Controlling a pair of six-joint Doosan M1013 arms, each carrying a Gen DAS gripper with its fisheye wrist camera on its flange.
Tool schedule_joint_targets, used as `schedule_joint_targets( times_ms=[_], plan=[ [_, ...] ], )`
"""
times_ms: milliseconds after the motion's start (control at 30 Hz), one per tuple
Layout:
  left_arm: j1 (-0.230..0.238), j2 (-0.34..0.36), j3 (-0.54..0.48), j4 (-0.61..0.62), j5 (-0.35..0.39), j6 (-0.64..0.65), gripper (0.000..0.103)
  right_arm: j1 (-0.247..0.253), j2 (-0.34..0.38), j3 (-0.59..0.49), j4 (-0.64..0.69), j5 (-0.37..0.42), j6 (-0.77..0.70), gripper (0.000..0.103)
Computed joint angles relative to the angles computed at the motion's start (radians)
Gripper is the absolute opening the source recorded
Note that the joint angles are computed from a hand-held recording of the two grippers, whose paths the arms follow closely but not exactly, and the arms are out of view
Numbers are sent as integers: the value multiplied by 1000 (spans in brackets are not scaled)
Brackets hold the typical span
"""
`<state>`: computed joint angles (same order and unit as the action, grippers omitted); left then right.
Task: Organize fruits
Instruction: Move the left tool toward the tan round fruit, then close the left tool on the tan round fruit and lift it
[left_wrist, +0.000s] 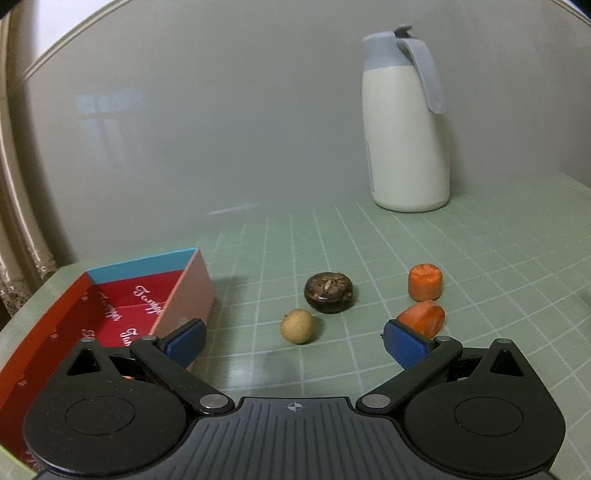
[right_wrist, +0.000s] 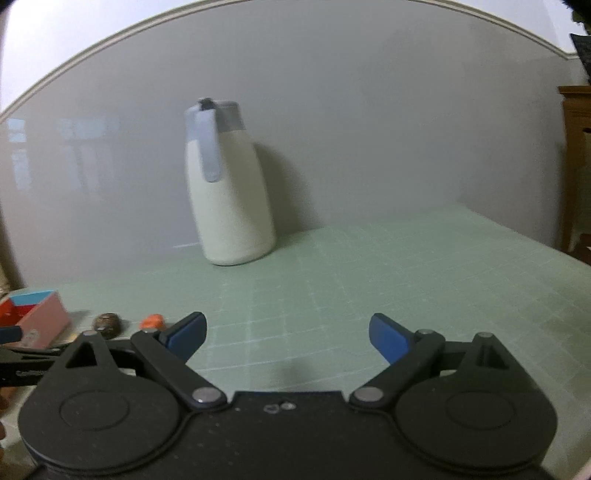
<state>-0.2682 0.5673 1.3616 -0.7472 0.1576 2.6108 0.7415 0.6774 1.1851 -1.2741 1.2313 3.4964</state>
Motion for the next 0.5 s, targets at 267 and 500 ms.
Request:
schedule_joint_targets(
  times_ms=[267, 500],
  plan=[
    [-2, 37, -64, 192, 72, -202, 84, -1, -2, 11, 11, 61, 34, 95],
    [0, 71, -129, 300, 163, -337, 50, 4, -6, 18, 4, 89, 42, 96]
  ],
)
